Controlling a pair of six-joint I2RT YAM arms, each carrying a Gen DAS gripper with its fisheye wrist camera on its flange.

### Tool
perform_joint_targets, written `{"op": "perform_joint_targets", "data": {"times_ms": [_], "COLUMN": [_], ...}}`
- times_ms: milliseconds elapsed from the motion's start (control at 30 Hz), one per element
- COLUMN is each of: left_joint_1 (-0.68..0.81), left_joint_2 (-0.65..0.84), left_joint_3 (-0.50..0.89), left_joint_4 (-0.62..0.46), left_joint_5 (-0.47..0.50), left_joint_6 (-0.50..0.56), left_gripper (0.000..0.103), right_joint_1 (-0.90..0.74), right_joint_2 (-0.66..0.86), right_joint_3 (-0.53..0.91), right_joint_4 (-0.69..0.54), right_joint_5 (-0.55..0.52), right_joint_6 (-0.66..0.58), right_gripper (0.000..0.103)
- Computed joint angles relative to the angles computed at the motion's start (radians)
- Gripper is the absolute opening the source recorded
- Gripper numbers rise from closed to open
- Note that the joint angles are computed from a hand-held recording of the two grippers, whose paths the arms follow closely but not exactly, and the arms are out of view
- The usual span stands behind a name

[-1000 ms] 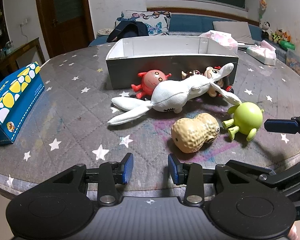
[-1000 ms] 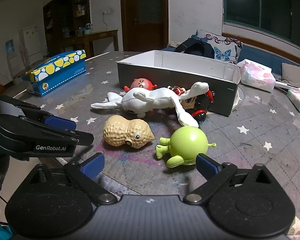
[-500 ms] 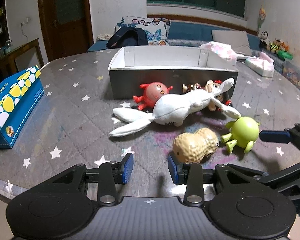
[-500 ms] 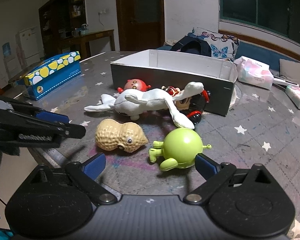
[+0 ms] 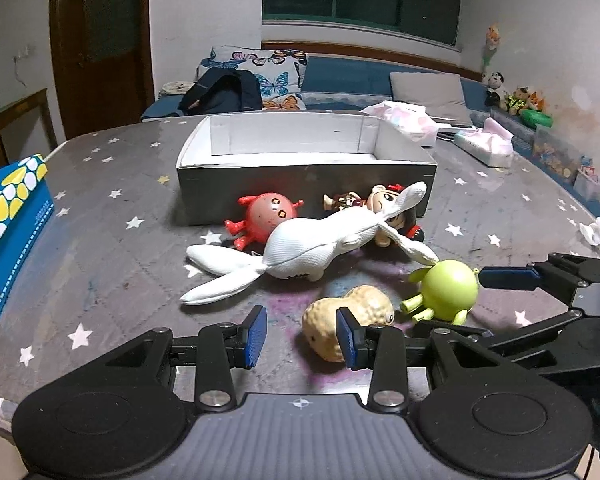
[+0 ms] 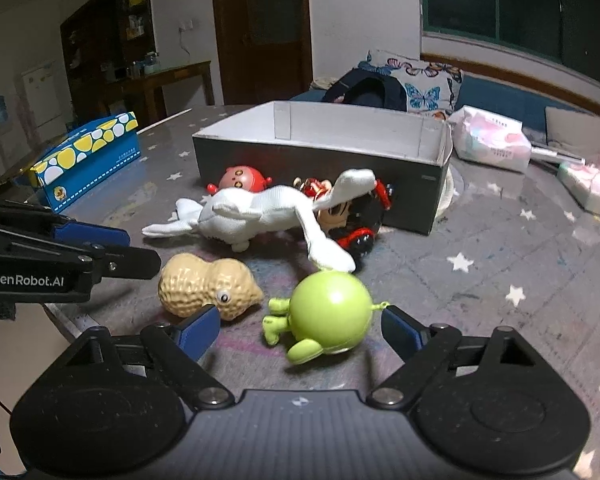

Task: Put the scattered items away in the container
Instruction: 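Close the left tool's fingers around the green alien toy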

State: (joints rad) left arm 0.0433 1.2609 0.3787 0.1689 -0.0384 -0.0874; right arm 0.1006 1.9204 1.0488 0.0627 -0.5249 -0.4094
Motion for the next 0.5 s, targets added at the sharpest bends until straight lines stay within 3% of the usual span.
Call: {"op": "perform_joint_targets", "data": {"times_ms": [200, 500], "left_joint_1": [-0.013, -0.058], "left_joint_2": [-0.005, 0.114], "left_joint_3": [0.013, 0.111], "left_joint_4": [0.002, 0.011], "left_joint_5": [0.037, 0.153], "left_joint_6": [0.015, 0.039], "left_gripper": [0.040, 0.040], "right_joint_1": [-0.013, -0.034], "right_joint_2": [0.037, 0.080], "right_joint_3": [0.045, 0.104], "right_joint_4": [-0.036, -0.079], "right_joint_5": [-0.004, -0.037], "right_joint_6": [0.013, 0.042], "right_gripper": [0.081, 0.067]}}
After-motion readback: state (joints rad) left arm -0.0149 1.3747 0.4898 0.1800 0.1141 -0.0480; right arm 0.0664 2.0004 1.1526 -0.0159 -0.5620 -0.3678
